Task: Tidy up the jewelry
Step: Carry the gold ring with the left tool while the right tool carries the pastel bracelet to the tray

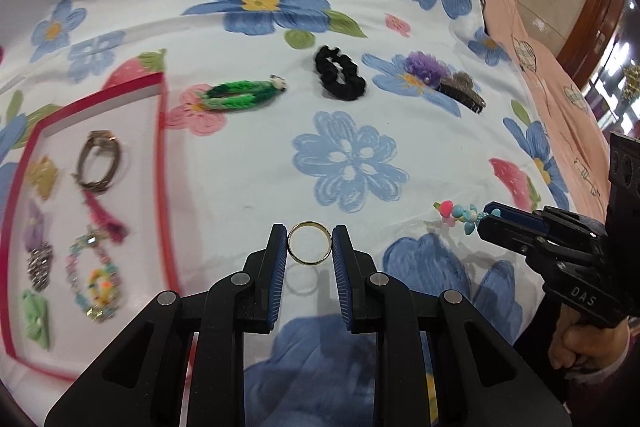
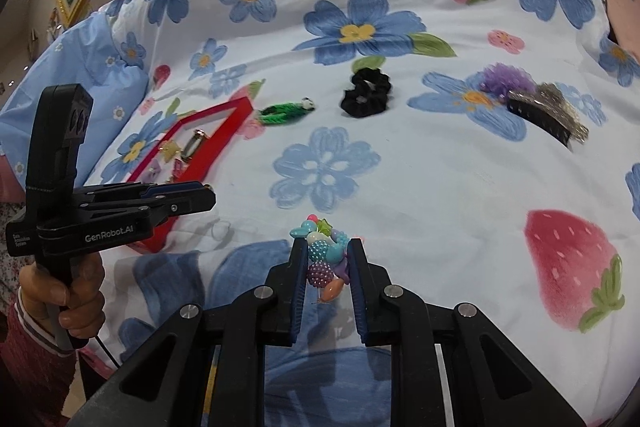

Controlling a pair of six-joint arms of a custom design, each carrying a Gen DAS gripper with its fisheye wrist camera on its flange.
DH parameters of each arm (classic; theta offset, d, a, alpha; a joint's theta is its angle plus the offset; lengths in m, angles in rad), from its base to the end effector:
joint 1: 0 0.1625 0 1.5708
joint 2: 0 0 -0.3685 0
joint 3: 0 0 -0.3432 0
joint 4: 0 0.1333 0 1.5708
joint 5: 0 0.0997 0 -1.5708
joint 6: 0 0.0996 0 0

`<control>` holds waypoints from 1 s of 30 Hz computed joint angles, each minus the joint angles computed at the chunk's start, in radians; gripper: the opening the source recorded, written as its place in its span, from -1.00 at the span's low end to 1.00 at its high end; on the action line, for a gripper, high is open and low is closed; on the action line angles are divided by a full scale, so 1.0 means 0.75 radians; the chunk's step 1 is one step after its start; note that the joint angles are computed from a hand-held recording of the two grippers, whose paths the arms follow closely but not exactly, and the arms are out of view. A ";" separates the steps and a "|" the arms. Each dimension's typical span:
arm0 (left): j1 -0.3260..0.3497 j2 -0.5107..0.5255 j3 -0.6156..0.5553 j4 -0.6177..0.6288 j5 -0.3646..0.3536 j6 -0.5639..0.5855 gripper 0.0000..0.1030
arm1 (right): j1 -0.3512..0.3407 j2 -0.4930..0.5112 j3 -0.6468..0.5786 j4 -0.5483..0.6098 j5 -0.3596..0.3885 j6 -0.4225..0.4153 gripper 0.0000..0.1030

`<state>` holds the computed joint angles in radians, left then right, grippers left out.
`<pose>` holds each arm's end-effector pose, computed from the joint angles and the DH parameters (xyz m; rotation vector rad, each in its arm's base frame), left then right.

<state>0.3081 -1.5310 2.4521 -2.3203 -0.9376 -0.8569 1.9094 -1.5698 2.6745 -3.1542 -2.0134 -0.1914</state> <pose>-0.2341 -0.2762 0.1613 0.5991 2.5463 -0.6372 0.1800 -0.2383 0.1904 0.5548 -2.6011 0.6902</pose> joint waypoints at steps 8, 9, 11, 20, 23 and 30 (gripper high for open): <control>-0.062 -0.221 0.039 0.256 0.063 -0.171 -0.59 | 0.079 0.115 -0.054 -0.020 0.030 0.031 -0.62; -0.070 -0.257 0.044 0.294 0.070 -0.199 -0.59 | 0.088 0.129 -0.061 -0.021 0.037 0.036 -0.62; -0.083 -0.319 0.050 0.364 0.082 -0.245 -0.59 | 0.112 0.167 -0.080 -0.026 0.048 0.042 -0.62; -0.135 -0.581 0.052 0.723 0.127 -0.444 -0.59 | 0.196 0.329 -0.175 -0.047 0.103 0.056 -0.61; -0.150 -0.648 0.047 0.835 0.135 -0.508 -0.59 | 0.223 0.381 -0.207 -0.049 0.117 0.060 -0.62; -0.189 -0.797 0.034 1.078 0.134 -0.640 -0.59 | 0.263 0.476 -0.270 -0.044 0.146 0.062 -0.61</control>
